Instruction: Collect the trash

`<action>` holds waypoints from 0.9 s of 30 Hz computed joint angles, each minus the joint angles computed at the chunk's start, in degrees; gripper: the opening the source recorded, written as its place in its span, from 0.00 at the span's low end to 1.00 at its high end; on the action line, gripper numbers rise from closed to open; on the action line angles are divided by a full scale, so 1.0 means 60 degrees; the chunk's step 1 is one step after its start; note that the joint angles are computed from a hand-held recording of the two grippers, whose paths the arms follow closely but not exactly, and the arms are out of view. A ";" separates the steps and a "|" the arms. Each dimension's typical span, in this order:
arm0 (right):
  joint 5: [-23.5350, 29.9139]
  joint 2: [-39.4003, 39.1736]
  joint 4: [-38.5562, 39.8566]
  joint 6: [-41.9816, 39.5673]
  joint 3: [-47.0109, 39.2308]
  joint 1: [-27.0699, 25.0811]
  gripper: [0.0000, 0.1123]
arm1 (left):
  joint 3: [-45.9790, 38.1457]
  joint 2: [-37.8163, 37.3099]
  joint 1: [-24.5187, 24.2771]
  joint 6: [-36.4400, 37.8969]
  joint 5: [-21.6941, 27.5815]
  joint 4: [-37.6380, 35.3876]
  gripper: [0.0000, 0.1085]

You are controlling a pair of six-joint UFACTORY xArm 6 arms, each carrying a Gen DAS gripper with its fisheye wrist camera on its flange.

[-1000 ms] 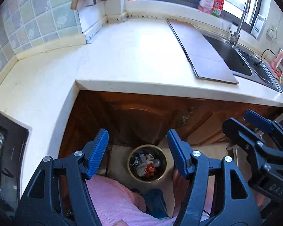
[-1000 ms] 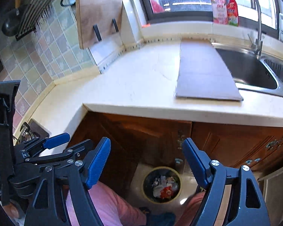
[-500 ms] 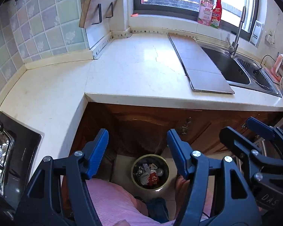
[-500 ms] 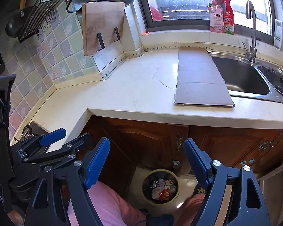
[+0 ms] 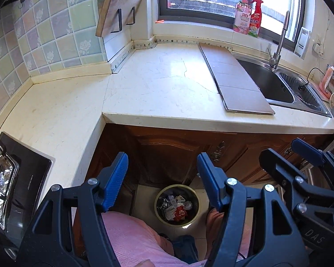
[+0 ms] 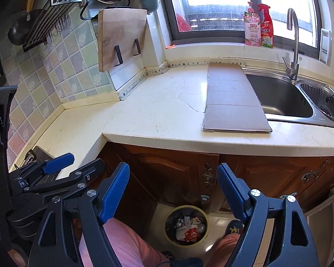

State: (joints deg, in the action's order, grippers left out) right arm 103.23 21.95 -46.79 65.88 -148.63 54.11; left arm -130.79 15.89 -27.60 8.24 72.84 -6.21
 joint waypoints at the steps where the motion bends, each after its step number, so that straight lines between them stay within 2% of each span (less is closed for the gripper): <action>1: 0.0019 0.0016 -0.0030 -0.0010 -0.0029 0.0017 0.73 | 0.0014 -0.0019 0.0008 0.0002 0.0004 -0.0028 0.57; 5: 0.0084 0.0126 -0.0127 -0.0068 -0.0215 0.0047 0.73 | 0.0139 -0.0104 0.0002 0.0006 -0.0073 -0.0025 0.57; 16: -0.0286 -0.0592 -0.0018 0.0226 0.0925 0.0009 0.73 | 0.0069 -0.0042 -0.0001 0.0044 -0.0128 0.0017 0.57; 27: -0.0335 -0.0662 0.0003 0.0276 0.1050 0.0000 0.73 | -0.0079 0.0052 0.0010 0.0031 -0.0026 0.0023 0.57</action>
